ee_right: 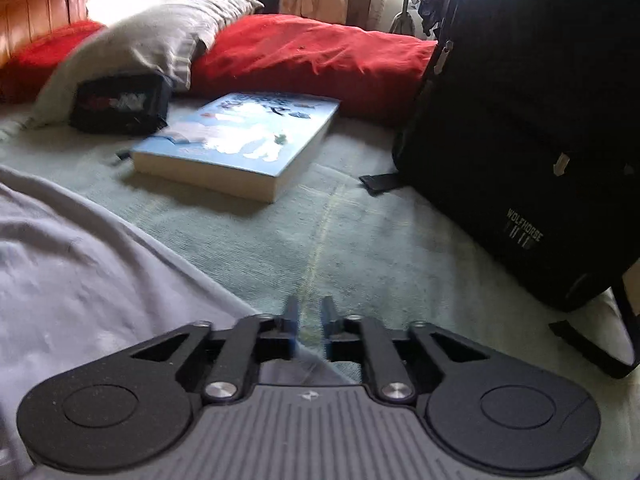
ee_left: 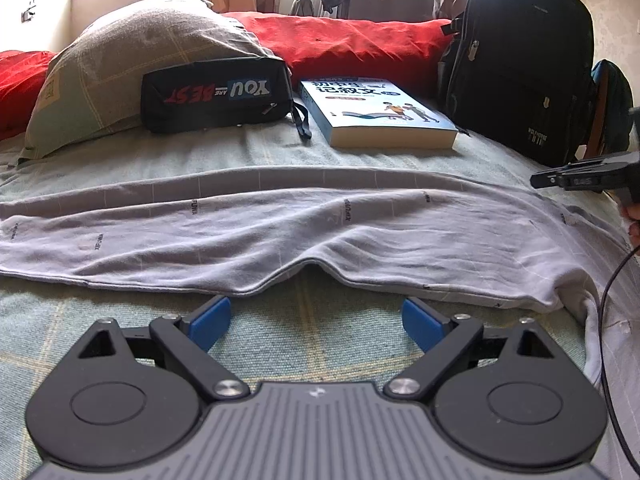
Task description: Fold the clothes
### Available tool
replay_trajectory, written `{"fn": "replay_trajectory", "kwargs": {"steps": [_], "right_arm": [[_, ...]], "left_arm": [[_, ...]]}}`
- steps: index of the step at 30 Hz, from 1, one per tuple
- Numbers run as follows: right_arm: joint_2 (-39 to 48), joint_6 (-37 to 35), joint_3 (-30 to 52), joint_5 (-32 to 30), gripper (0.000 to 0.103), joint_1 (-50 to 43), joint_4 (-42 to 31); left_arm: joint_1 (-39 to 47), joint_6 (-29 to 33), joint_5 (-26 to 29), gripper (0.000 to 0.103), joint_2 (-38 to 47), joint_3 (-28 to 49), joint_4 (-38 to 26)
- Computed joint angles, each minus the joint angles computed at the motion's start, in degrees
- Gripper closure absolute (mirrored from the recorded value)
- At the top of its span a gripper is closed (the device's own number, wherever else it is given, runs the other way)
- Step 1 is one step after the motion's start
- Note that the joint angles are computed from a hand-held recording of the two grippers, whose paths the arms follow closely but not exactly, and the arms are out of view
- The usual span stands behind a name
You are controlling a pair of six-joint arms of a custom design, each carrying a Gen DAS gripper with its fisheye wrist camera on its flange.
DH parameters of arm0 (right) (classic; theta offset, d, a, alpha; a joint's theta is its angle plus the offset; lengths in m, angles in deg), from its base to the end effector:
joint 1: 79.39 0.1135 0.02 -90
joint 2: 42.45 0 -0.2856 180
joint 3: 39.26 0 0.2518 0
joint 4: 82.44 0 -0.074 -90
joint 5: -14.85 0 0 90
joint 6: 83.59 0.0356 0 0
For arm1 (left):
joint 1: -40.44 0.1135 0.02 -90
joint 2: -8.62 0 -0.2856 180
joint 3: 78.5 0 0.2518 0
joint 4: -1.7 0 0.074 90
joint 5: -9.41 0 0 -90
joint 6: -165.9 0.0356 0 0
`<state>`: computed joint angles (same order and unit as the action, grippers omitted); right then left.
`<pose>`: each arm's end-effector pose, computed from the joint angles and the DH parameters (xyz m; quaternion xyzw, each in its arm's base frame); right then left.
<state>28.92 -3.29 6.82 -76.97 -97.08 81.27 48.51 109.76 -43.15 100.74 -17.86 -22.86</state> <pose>0.2275 -0.0714 0.2038 0.0570 0.9102 -0.0830 0.4018 0.3025 0.0210 0.1826 0.2935 0.8621 -0.1877 0.3681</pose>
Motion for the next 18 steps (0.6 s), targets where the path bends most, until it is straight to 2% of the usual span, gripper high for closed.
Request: {"fn": "replay_trajectory", "kwargs": {"steps": [2,6,9,13,16,18], "right_arm": [[-3.37,-0.92,-0.75,-0.92,0.072,-1.31,-1.64],[-8.66,-4.66,-0.76,-4.11,0.053,-7.59,-8.15],[-10.13,-8.78,-1.27,-7.12,0.051,-13.52,-11.93],[-8.76,-11.46,-3.83,-5.20,0.051,-16.29,-11.39],[-7.23,-5.28,-4.94,1.52,0.048,-14.94,-7.43],[-9.63,-1.35,-4.41,2.08,0.048,-13.53,-8.64]], "left_arm": [[-0.02,-0.08,0.01,0.010,0.03,0.07,-0.06],[-0.01,-0.08,-0.01,0.010,0.00,0.14,-0.21],[-0.01,-0.07,-0.05,0.010,-0.07,0.09,-0.18],[-0.21,-0.04,-0.41,0.010,-0.05,-0.03,0.09],[-0.35,-0.02,-0.67,0.010,-0.03,-0.13,0.28],[-0.40,0.04,-0.78,0.010,-0.02,-0.18,0.34]]}}
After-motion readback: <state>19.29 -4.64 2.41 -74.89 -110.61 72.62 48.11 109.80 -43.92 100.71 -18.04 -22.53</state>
